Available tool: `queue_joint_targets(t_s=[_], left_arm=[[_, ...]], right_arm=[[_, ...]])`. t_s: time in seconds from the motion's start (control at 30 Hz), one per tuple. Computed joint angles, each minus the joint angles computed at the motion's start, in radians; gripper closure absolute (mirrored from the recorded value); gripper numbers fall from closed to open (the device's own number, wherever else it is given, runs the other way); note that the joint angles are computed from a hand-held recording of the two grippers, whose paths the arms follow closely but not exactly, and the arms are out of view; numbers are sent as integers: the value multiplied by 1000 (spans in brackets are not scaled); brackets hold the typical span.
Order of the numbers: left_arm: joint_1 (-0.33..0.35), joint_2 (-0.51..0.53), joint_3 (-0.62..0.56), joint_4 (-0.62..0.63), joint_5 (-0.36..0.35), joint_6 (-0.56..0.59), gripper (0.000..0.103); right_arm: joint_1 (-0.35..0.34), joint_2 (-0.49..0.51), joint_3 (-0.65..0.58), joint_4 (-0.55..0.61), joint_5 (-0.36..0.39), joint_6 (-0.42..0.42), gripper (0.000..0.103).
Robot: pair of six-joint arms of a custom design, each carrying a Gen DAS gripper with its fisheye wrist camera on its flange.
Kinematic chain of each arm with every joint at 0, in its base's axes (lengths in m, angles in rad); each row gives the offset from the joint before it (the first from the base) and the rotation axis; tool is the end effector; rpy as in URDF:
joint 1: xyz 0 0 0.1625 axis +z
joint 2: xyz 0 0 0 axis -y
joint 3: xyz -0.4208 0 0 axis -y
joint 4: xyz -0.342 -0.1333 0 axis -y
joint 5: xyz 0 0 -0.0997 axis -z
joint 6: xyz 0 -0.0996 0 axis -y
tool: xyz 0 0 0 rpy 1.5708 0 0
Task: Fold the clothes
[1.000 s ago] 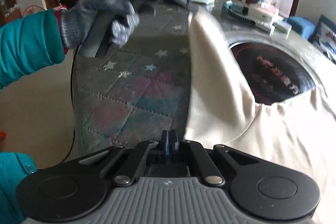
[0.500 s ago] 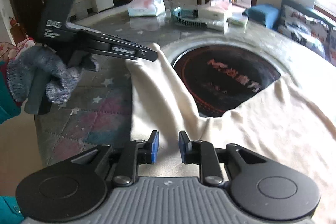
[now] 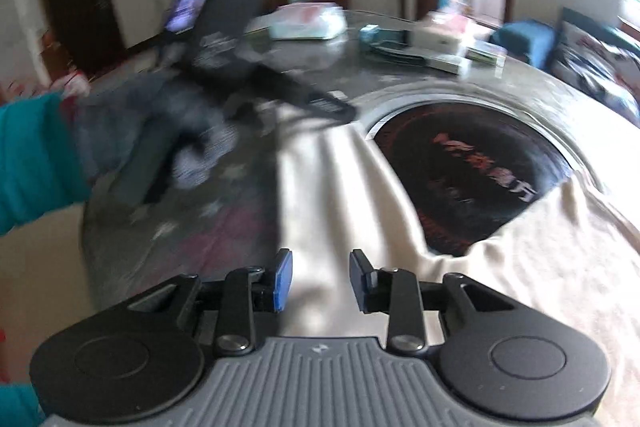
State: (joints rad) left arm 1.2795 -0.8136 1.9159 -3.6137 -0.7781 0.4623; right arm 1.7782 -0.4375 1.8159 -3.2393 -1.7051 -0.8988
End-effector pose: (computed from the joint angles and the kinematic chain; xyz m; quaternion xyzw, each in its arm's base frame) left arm 0.0352 -0.5938 0.2025 0.1399 0.8290 -0.3871 0.3786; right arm 0.2348 -0.5334 -0.0610 0.5104 -0.8452 0.1132 0.1113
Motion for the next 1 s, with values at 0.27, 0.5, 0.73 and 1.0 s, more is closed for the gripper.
queue_joint_targets(t_s=[0.27,0.5,0.73,1.0], left_arm=[[-2,9,-3,-18,6,22,89],[-42,-6,60,-80,14,6,88],[-110,-60,193,-28,-185,-120,88],[-134,16,175,47,-302,-162,88]], right_arm=[[9,10,-3,67,19,-51,66],[-9,-84,109,1,32,-37,66],[-61,-153,201,-203,-80,29,64],[-158,-226,327,-414,-129,68,64]])
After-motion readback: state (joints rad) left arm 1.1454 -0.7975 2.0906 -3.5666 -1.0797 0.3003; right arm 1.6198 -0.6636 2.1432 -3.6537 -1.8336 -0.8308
